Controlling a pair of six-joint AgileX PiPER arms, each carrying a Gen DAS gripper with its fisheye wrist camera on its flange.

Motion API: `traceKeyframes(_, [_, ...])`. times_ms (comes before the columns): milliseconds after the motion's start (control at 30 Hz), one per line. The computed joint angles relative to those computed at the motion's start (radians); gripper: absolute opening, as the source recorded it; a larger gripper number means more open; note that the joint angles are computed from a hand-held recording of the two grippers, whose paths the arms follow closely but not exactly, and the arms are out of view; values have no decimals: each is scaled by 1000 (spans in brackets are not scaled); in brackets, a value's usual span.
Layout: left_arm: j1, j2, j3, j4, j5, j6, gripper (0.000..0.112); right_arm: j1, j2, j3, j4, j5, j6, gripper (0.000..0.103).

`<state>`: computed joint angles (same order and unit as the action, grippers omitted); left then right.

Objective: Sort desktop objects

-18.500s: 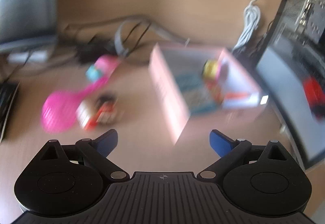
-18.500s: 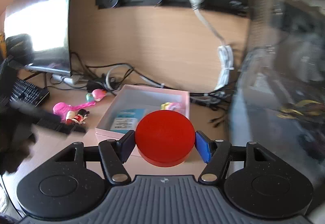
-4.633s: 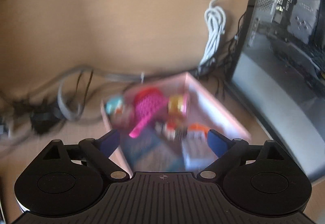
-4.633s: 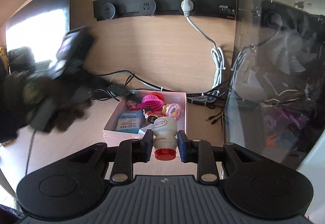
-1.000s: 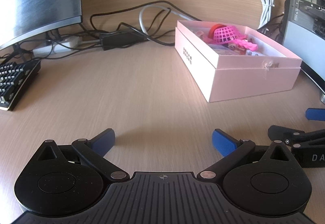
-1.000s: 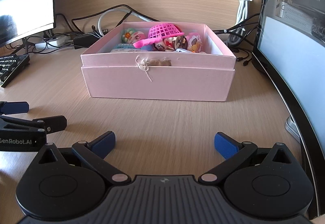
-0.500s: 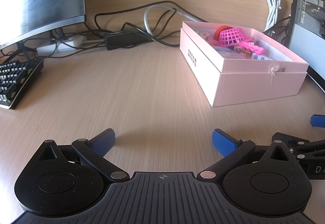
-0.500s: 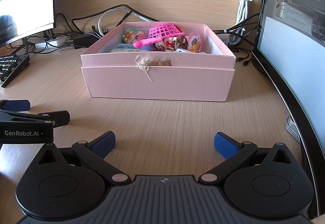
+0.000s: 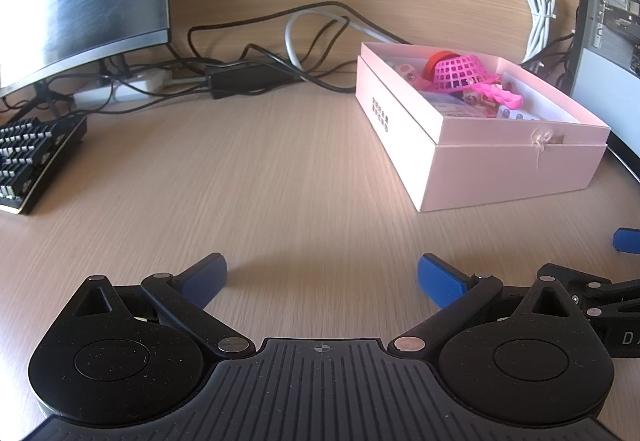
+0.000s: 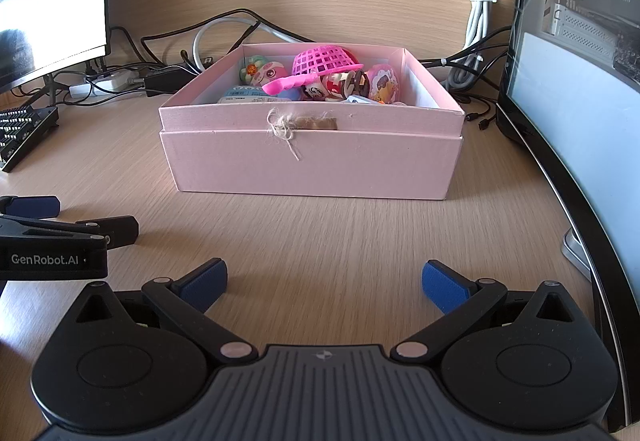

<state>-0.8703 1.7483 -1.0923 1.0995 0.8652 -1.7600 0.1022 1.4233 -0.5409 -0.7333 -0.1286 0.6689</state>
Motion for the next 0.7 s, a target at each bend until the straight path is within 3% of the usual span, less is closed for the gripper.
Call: traceKeyframes(700, [4, 5, -6, 0, 1, -1, 103, 1, 0, 0, 8, 1, -6, 103])
